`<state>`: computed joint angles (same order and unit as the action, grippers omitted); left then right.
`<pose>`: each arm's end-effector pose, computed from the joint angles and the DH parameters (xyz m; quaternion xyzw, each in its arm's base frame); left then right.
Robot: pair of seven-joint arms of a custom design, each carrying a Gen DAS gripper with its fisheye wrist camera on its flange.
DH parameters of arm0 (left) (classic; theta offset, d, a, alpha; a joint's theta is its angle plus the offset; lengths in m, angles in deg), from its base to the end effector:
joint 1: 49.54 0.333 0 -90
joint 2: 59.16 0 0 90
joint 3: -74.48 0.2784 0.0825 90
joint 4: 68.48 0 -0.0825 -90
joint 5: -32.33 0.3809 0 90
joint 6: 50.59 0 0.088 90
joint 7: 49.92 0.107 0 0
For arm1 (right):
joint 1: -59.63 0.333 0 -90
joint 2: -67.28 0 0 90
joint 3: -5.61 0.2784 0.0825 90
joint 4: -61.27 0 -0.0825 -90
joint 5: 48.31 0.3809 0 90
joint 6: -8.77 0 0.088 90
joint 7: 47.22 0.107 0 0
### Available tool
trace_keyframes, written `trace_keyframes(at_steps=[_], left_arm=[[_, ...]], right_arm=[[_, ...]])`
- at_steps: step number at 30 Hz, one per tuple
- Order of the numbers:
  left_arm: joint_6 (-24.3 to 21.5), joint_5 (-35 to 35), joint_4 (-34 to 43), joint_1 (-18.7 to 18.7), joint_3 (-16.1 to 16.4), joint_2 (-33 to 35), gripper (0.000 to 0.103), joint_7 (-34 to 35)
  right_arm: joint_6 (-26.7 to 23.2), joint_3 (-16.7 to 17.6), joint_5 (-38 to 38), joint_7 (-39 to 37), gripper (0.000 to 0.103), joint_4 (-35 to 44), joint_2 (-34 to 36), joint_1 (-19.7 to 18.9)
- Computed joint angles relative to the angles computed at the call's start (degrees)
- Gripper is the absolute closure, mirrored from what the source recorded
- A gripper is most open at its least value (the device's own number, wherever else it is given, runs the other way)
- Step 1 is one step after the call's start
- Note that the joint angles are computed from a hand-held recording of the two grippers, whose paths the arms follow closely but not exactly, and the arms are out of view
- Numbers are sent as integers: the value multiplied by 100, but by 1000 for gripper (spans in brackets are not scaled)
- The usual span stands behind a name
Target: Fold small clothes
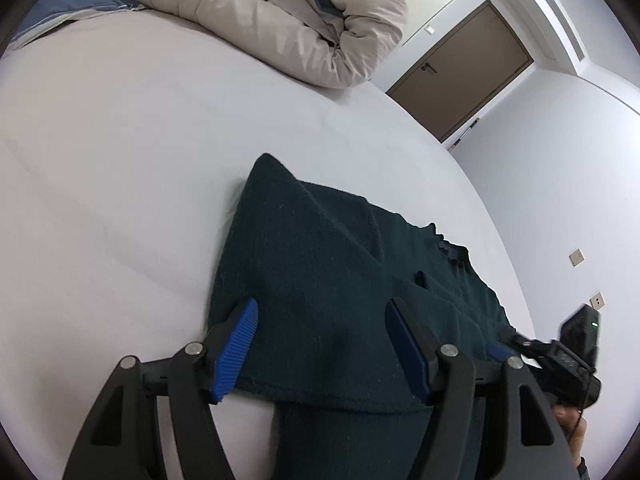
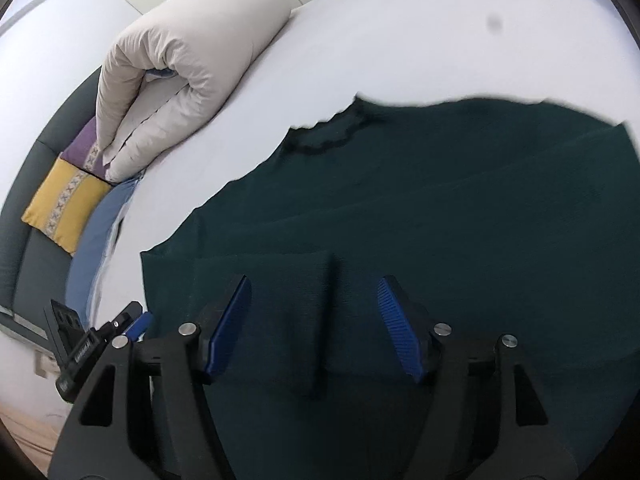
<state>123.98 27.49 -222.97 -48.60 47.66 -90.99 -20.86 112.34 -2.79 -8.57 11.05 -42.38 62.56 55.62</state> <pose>0.3922 -0.1863 0.4566 -0.8097 0.4042 -0.4103 0.1124 0.5461 -0.0681 0.5593 -0.7265 0.5966 0.0978 0.3267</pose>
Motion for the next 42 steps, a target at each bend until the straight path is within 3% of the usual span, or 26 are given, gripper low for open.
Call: trace_keyframes(at_steps=[1,4,6,7,12,17,21,23,29,37,39,42], left_arm=[[-6,-10,-20,-30,34,-34,34,14],[-44,-3,-76,-3,19,-162,34,7],[-55,-7,-104,-13,47,-207,34,20],[-68,-21,-112,-18,65,-220,34,20],[-200,1,-88,63,74,-295,34,-7],[-447,160,174,170,91,-86,34,48],[-648,312,599,116,251,414,34,207],[-790,473,851,130,285,671,34,269],[-1259,1118,1665,146,490,1506,34,199],[-1944,1931,2530,-186,966,2235,34,297],[-2071,2106,2691,-284,1077,2359,42,343],[-2025,1915,2799,-467,1290,2503,69,697]], right_arm=[[-4,43,-41,40,40,-107,-34,34],[113,234,-657,-128,77,-344,-218,214],[473,283,-857,-234,84,-620,-458,341],[532,260,-914,-248,95,-648,-523,386],[792,21,-684,-328,97,-532,-704,458],[913,-123,-821,-369,97,-5,-441,338],[806,-187,-918,-369,97,376,-30,105],[999,-136,-1018,-431,97,311,21,18],[821,-122,-851,-600,97,180,89,-191],[736,-142,-776,-559,96,52,89,-288],[780,-127,-786,-647,96,-44,37,-299],[849,-116,-819,-706,97,-161,-32,-279]])
